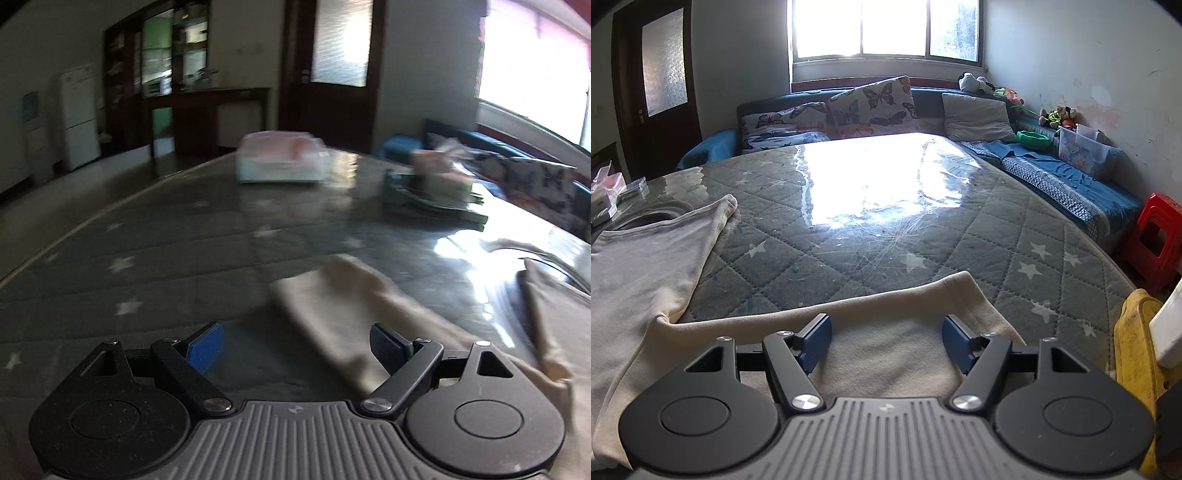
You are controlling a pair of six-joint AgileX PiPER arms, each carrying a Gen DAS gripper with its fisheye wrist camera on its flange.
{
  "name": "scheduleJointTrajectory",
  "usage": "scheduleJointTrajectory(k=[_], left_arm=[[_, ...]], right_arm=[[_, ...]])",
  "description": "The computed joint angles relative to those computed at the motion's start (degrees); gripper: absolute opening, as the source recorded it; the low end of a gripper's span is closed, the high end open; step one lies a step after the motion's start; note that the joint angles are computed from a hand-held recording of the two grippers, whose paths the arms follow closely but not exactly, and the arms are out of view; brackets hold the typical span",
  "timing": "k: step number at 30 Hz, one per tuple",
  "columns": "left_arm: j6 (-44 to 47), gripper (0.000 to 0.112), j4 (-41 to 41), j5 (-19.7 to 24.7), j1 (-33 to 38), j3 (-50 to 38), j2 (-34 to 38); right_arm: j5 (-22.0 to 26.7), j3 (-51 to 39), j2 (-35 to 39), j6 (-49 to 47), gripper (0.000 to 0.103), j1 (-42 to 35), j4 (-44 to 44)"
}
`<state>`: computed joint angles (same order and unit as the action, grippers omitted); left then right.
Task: Fold clothes
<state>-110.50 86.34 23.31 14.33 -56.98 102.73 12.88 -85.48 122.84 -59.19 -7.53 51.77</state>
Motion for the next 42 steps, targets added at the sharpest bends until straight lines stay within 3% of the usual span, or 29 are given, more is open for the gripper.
scheduleJointTrajectory(k=[3, 8, 12, 14, 18, 21, 24, 30, 34, 38, 40, 42], left_arm=[[0.6, 0.089, 1.7, -3.1, 2.2, 0.7, -1.0], [2.2, 0.086, 3.0, -3.0, 2.5, -2.6, 1.0], [9.2, 0.050, -2.8, -2.1, 2.9, -6.2, 3.7], [8.5, 0.043, -2.0, -0.9, 3.0, -6.6, 4.4], [12.8, 0.044, -5.5, -0.8, 3.4, -6.8, 3.8], [8.0, 0.043, 1.2, 0.1, 2.5, -6.3, 2.9], [7.6, 0.043, 4.4, -3.5, 2.2, -7.0, 2.3], [29.8, 0.042, -14.7, -6.7, 2.4, -15.2, 8.3], [27.9, 0.047, -12.0, -3.8, 2.3, -17.0, 10.7], [30.0, 0.046, -16.5, -2.9, 1.9, -16.5, 9.4], [28.1, 0.046, -14.4, -5.6, 1.2, -13.6, 6.7], [29.1, 0.046, -15.2, -11.4, 0.6, -9.9, 3.3]], right_arm=[[-0.1, 0.0, 0.0, 0.6, 0.069, 0.0, -0.6], [-0.3, -0.1, -0.1, 2.8, 0.069, 0.3, -2.7], [-0.5, -0.2, -0.1, 4.9, 0.072, 0.4, -4.7], [-0.7, -0.3, 0.0, 5.5, 0.074, 0.4, -5.2], [-0.6, -0.3, 0.1, 5.5, 0.075, 0.3, -5.2], [-0.6, -0.4, 0.1, 5.7, 0.075, 0.4, -5.4], [-1.0, -0.1, 0.0, 5.4, 0.075, 0.5, -4.9], [-1.2, -0.1, 0.0, 6.4, 0.076, 0.7, -5.7], [-1.2, -0.4, 0.2, 7.6, 0.078, 0.7, -6.9], [-0.8, -0.7, 0.3, 8.5, 0.078, 0.6, -8.0], [-0.8, -0.6, 0.1, 9.2, 0.078, 0.7, -8.8], [-0.7, -0.5, -0.1, 9.8, 0.078, 0.8, -9.5]])
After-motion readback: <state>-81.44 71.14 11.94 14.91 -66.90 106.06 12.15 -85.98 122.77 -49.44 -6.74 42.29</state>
